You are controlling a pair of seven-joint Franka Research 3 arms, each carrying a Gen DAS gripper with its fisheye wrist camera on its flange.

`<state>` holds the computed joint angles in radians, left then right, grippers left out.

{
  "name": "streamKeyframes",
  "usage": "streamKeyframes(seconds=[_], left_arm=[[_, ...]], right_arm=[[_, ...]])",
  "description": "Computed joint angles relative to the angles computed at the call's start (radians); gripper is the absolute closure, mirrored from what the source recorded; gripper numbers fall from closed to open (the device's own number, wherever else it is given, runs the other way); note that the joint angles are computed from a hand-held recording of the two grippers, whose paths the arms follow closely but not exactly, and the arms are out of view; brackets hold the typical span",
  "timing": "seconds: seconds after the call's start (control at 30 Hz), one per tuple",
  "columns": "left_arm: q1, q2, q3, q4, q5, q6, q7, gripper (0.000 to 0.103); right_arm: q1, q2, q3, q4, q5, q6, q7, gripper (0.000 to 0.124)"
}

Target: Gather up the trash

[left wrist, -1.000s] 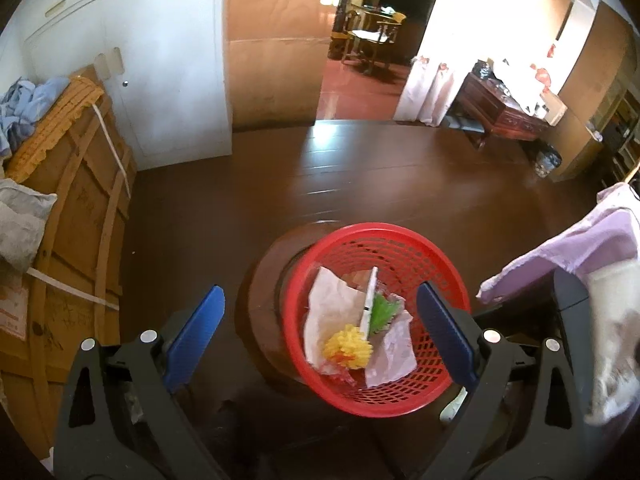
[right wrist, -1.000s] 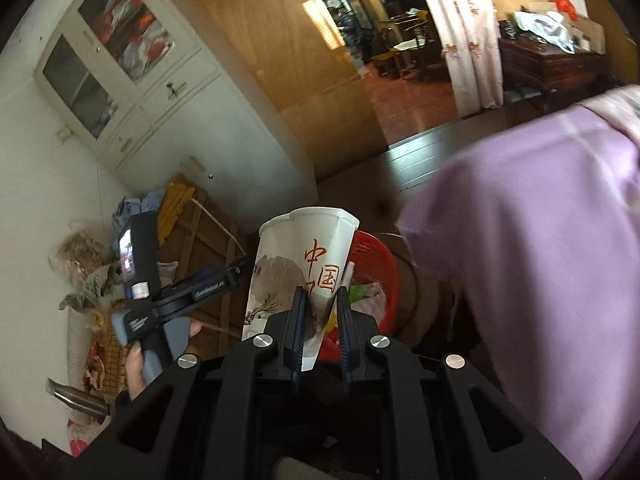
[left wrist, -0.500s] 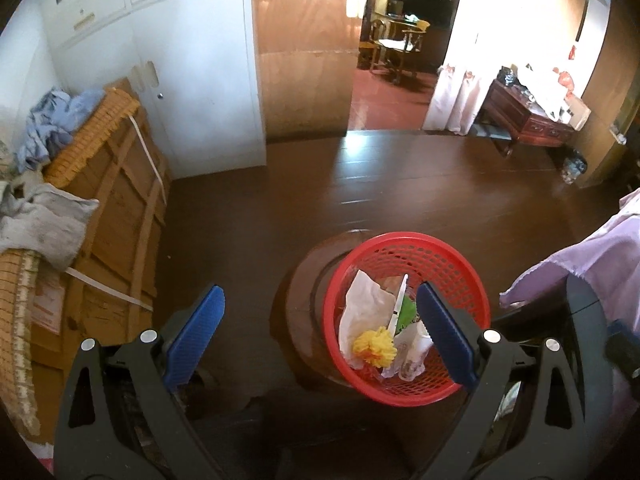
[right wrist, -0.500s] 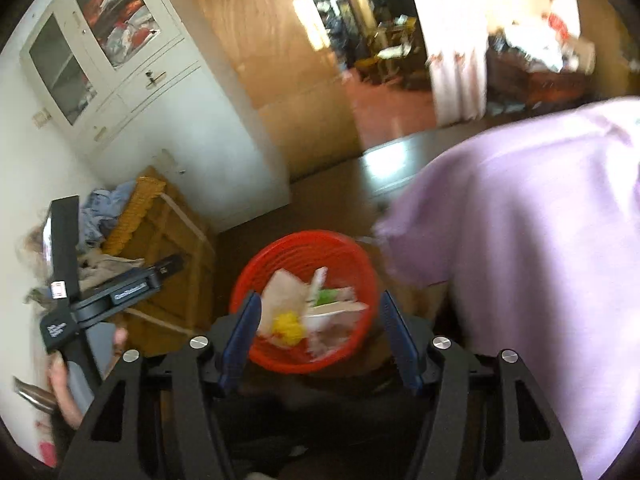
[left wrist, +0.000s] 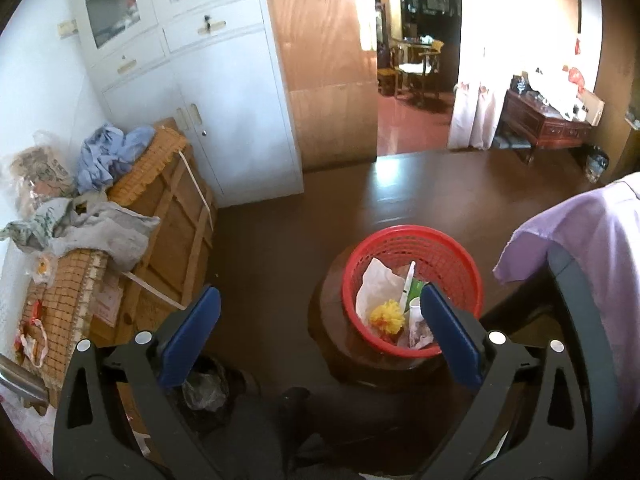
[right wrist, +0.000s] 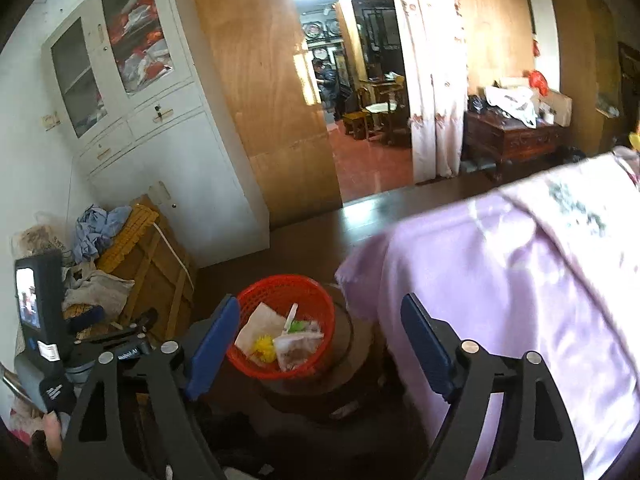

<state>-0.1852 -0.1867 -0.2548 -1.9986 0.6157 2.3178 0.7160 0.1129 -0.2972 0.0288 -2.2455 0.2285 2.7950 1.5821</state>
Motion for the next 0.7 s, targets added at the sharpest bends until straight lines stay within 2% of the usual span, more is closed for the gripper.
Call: streamKeyframes(seconds=[0.13, 0.2, 0.27, 0.37, 0.43, 0.57, 0.7], left_arm=[[0.007, -0.036, -0.007, -0.052, 0.069, 0.024, -0.012, 0.007], [0.008, -0.056, 0.008, -0.093, 0.047, 0.079, 0.004, 0.007], [0.004, -0.064, 0.033, -0.117, -0.027, 0.128, 0.048, 0.007], [0.013, -0.071, 0.052, -0.138, -0.104, 0.188, 0.083, 0.007], [0.029, -0.075, 0.045, -0.146, -0.104, 0.207, 0.078, 0.007], [0.051, -0.051, 0.018, -0.132, -0.056, 0.196, 0.063, 0.007], [0.048, -0.022, 0.018, -0.123, -0.044, 0.185, 0.074, 0.007]], right_arm=[[-0.058, -0.054, 0.081, -0.072, -0.105, 0.005, 0.148, 0.042], [-0.098, -0.086, 0.130, -0.105, -0.180, 0.003, 0.240, 0.042], [-0.113, -0.102, 0.155, -0.121, -0.228, -0.001, 0.303, 0.042], [-0.123, -0.111, 0.175, -0.119, -0.284, -0.011, 0.367, 0.042], [-0.127, -0.103, 0.186, -0.104, -0.325, -0.014, 0.395, 0.042], [-0.117, -0.061, 0.182, -0.073, -0.380, -0.024, 0.426, 0.042], [-0.064, 0.018, 0.141, -0.028, -0.362, -0.056, 0.421, 0.042]])
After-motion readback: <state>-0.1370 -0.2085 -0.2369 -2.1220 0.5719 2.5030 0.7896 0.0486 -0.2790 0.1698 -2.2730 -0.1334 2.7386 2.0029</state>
